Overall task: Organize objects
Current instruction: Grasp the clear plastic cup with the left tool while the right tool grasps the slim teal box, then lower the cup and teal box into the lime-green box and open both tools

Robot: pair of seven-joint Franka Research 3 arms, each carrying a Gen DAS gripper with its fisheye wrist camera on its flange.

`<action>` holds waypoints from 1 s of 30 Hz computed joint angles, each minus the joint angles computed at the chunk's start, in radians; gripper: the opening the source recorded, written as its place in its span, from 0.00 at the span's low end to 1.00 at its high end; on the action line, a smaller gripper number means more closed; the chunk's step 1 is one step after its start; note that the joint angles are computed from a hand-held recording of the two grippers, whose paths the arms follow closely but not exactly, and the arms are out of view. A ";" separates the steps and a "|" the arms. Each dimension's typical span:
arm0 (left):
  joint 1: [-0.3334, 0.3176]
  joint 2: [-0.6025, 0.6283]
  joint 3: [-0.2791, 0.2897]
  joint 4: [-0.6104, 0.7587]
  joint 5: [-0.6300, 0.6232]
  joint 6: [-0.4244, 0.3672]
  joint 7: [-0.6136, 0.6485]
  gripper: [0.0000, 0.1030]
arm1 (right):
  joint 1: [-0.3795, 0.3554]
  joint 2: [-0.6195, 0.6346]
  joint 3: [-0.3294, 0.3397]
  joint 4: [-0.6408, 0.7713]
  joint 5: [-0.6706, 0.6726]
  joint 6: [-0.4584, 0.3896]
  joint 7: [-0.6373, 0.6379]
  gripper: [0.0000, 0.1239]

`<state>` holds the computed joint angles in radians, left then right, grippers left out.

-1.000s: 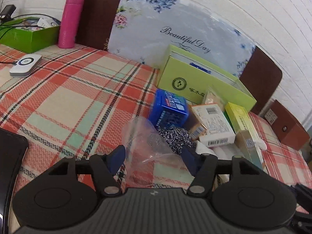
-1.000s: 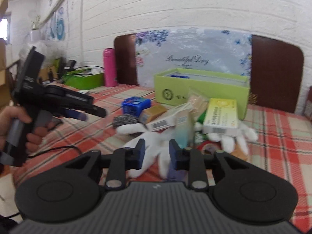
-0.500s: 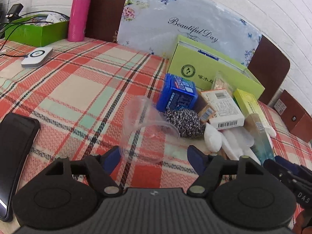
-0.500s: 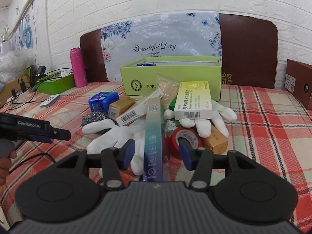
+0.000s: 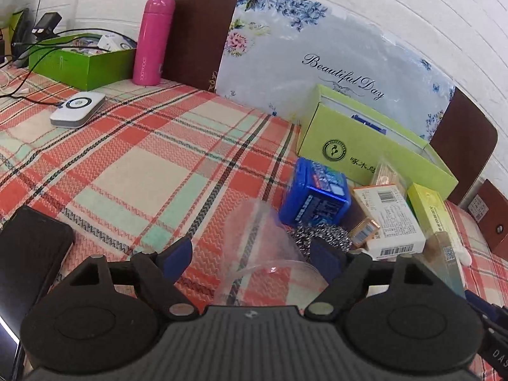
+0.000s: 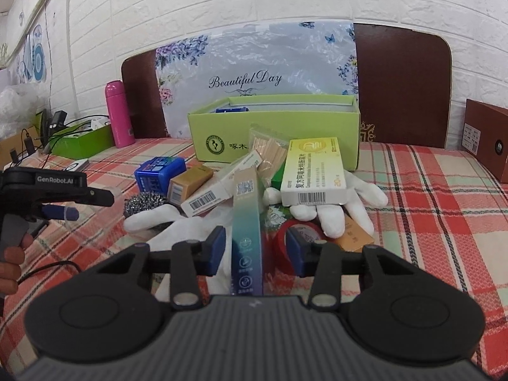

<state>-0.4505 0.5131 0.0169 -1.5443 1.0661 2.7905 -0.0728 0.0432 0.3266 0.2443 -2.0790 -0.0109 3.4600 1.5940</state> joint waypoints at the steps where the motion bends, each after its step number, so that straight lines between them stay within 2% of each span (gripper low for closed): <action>1: 0.006 0.000 -0.006 -0.004 -0.016 -0.006 0.008 0.82 | -0.001 0.004 0.002 0.007 -0.001 -0.014 0.002 0.26; 5: 0.013 -0.004 -0.011 -0.014 -0.049 -0.019 0.017 0.82 | 0.000 0.018 0.008 0.027 0.013 -0.038 -0.013 0.24; 6: 0.014 -0.004 -0.011 -0.015 -0.048 -0.013 0.019 0.81 | -0.002 0.021 0.012 0.032 0.015 -0.040 -0.018 0.24; 9: 0.016 -0.003 -0.007 -0.015 -0.040 0.012 0.031 0.68 | 0.031 0.031 -0.014 0.054 0.044 -0.047 -0.049 0.24; 11: 0.019 -0.002 -0.008 -0.017 -0.046 0.024 0.045 0.68 | 0.022 0.039 -0.003 0.064 0.053 -0.056 -0.058 0.24; 13: 0.010 -0.005 0.002 -0.023 -0.031 0.028 0.040 0.67 | 0.037 0.039 -0.017 0.062 0.077 -0.051 -0.071 0.20; 15: 0.003 -0.013 0.009 -0.031 -0.016 0.026 0.031 0.67 | -0.020 0.037 0.038 0.051 0.059 -0.048 -0.060 0.19; 23: 0.002 -0.071 0.003 -0.073 0.086 0.068 -0.003 0.67 | -0.165 0.005 0.160 0.005 -0.039 -0.026 0.024 0.17; 26: 0.008 -0.079 -0.004 -0.058 0.121 0.093 -0.014 0.67 | -0.276 -0.001 0.250 -0.006 -0.150 -0.001 0.112 0.17; 28: 0.020 -0.065 -0.015 -0.024 0.119 0.125 0.011 0.67 | -0.370 0.010 0.330 0.007 -0.246 0.002 0.188 0.17; 30: 0.024 -0.041 -0.023 0.024 0.100 0.141 0.062 0.67 | -0.435 0.028 0.382 0.033 -0.321 -0.002 0.243 0.17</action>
